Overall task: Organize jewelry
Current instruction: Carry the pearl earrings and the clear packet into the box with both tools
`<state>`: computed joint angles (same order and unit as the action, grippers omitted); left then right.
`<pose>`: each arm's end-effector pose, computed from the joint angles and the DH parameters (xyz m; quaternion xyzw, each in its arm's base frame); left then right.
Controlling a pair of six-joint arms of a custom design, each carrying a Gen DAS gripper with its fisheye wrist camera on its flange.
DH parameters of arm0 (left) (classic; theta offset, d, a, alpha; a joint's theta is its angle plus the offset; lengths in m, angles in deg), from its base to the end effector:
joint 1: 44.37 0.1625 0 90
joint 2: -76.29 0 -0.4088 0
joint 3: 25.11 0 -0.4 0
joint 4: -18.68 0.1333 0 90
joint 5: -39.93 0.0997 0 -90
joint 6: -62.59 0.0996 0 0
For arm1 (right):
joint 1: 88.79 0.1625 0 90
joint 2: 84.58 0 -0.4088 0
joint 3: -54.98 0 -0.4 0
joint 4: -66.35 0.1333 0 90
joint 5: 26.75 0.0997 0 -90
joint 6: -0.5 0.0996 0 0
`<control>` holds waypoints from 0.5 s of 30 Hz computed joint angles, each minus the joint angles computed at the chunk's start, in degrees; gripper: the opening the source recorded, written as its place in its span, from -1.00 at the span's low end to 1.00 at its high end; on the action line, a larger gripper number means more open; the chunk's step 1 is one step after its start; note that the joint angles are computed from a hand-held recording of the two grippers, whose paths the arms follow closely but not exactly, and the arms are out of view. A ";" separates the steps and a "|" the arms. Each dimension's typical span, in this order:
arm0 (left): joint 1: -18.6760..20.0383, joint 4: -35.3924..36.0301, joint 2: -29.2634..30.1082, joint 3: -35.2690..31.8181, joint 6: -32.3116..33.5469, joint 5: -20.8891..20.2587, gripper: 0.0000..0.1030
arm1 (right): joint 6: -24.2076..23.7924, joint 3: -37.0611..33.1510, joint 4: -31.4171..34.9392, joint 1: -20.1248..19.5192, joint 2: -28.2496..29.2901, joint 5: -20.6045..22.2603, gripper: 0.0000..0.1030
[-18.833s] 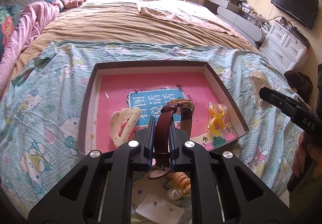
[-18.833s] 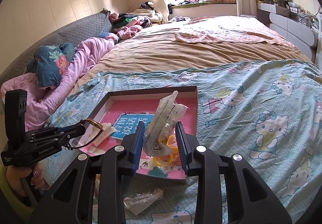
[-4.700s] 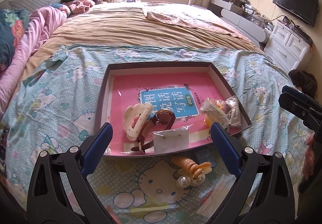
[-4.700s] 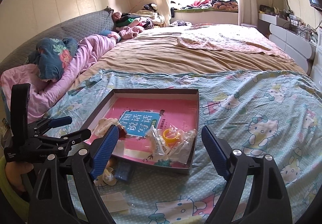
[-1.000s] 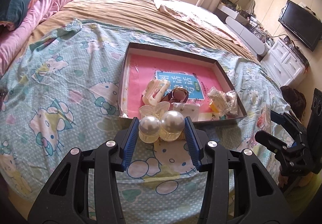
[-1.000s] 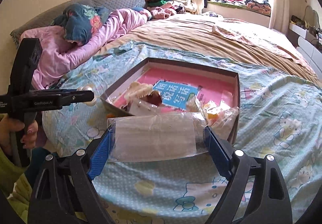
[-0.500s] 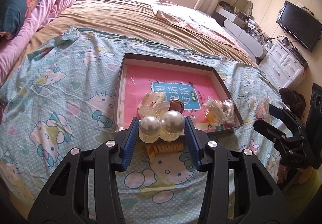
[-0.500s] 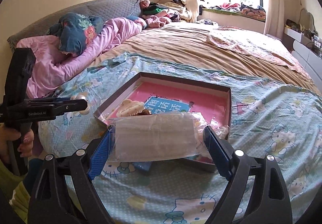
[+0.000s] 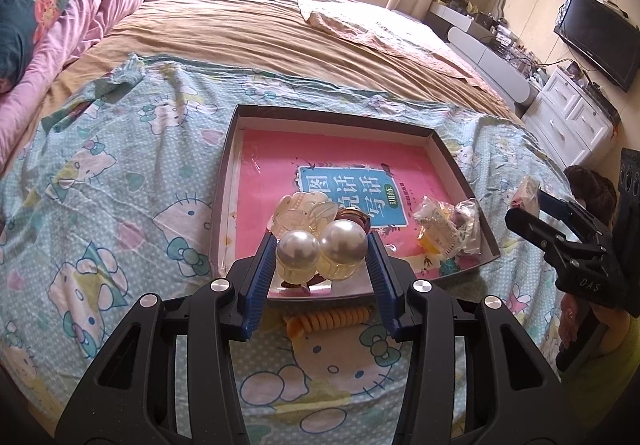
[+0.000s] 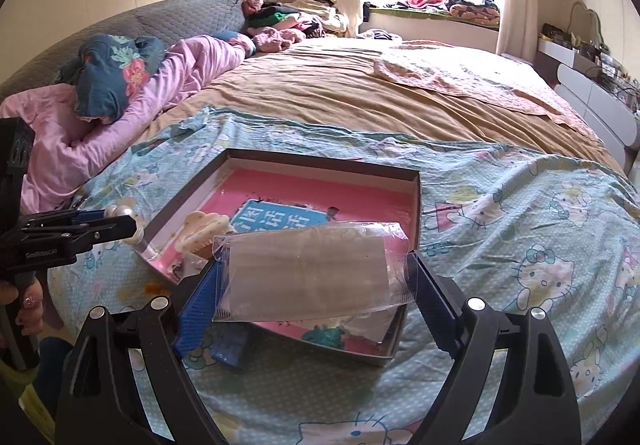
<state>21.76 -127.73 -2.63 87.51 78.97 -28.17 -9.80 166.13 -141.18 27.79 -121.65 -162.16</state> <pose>-0.0622 -0.5619 0.2950 0.2961 0.9167 -0.2051 0.1732 0.3047 -0.4697 0.0421 0.1355 -0.8582 0.3888 0.3066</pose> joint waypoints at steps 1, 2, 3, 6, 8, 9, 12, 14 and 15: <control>0.05 -0.02 0.40 -0.12 0.02 0.04 -0.28 | 0.16 -0.19 0.37 -0.28 0.02 -0.16 0.69; 0.14 -0.03 0.78 -0.29 0.12 0.16 -0.28 | 0.32 -0.35 0.71 -0.52 0.05 -0.26 0.69; 0.18 -0.05 1.20 -0.44 0.26 0.28 -0.28 | 0.38 -0.51 0.98 -0.86 0.07 -0.20 0.69; 0.17 -0.40 2.29 -0.69 0.81 0.94 -0.27 | 0.60 -1.34 2.23 -1.69 0.56 -0.50 0.69; 0.17 -0.76 2.89 -0.80 1.25 1.31 -0.28 | 0.78 -1.76 2.96 -2.15 0.86 -0.41 0.69; 0.16 -0.96 3.17 -0.84 1.51 1.51 -0.28 | 0.80 -1.98 3.16 -2.35 1.07 -0.48 0.69; 0.24 -1.04 4.12 -1.42 1.74 1.60 -0.27 | 0.84 -2.79 3.65 -2.94 1.66 -0.49 0.69; 0.25 -1.13 4.70 -1.81 1.87 1.75 -0.27 | 1.02 -3.28 3.80 -3.17 2.00 -0.49 0.69; 0.24 -1.23 4.97 -1.95 2.04 1.79 -0.27 | 1.08 -3.44 3.95 -3.31 2.06 -0.54 0.70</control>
<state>22.00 -128.96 2.34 85.56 81.01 -26.38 -8.72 162.70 -137.23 24.48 -119.59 -162.70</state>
